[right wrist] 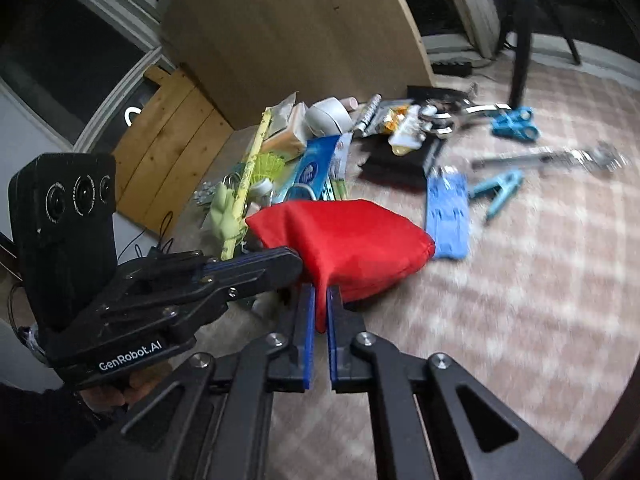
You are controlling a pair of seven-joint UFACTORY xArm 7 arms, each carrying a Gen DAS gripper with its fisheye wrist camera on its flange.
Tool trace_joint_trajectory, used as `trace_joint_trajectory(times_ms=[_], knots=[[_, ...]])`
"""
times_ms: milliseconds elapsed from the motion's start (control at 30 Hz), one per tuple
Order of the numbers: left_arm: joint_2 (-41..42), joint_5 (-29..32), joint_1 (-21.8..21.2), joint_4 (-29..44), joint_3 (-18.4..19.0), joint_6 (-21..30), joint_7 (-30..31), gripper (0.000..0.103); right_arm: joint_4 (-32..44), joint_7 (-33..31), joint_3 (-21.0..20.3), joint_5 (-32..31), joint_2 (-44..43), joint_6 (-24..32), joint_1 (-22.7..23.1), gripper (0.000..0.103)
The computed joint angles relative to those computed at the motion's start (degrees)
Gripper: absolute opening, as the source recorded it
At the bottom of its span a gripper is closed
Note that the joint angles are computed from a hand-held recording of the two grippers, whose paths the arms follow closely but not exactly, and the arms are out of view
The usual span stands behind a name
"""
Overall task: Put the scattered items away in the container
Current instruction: 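Carry the red pouch with the right gripper to the tray and release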
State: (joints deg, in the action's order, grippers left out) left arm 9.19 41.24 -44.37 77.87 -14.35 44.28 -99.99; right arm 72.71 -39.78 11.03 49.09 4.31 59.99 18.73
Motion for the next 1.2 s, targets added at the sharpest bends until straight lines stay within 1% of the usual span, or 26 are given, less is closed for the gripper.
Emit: trace_joint_trajectory(times_ms=[133,233,333,500,700,867,933,967,1000,1033,1067,1200], knots=[[-0.4,0.3,-1.2,0.4,-0.8,1.2,-1.0,0.0,-4.6,0.1,-1.6,0.8,-5.4,0.7,-1.2,0.004],[-0.3,0.3,-1.7,0.9,-1.1,1.1,-1.7,0.0,-8.1,0.0,-3.9,1.7,-10.6,0.7,-2.2,0.002],[1.4,0.7,-2.6,4.0,-1.2,1.9,-0.3,0.0,-10.2,0.9,-6.5,2.6,-14.6,1.1,-3.3,0.002],[6.1,1.1,-4.8,11.3,-0.1,1.3,5.2,0.0,-12.8,2.4,-10.9,2.2,-21.4,0.7,-5.8,0.002],[11.1,-1.4,-7.6,17.9,2.2,0.3,12.2,0.0,-15.8,5.5,-17.0,-0.8,-28.8,-0.8,-10.6,0.002],[13.8,-4.2,-9.4,21.4,4.0,0.0,16.1,0.0,-17.1,8.9,-19.2,-4.9,-31.3,-2.4,-13.0,0.002],[14.2,-5.1,-10.0,22.2,4.6,0.1,17.2,0.0,-17.9,11.4,-18.1,-7.8,-31.6,-5.3,-14.0,0.006],[14.3,-5.6,-10.2,22.4,4.8,0.2,17.8,0.0,-17.6,12.6,-18.0,-10.0,-31.1,-5.7,-14.6,0.017],[14.1,-5.8,-10.4,22.3,5.0,0.2,18.0,0.0,-17.4,14.4,-17.5,-12.2,-30.8,-6.0,-15.1,0.039],[14.0,-5.7,-10.8,22.4,5.3,0.8,18.0,0.0,-17.5,16.5,-16.9,-13.8,-30.8,-6.9,-15.6,0.048],[13.7,-5.5,-11.2,22.2,5.5,1.4,17.8,0.0,-18.0,16.8,-17.1,-13.9,-31.2,-8.0,-15.2,0.056],[11.3,-4.5,-11.5,18.8,5.6,2.2,14.4,0.0,-18.5,16.6,-16.5,-16.6,-32.2,-10.0,-13.3,0.057]])
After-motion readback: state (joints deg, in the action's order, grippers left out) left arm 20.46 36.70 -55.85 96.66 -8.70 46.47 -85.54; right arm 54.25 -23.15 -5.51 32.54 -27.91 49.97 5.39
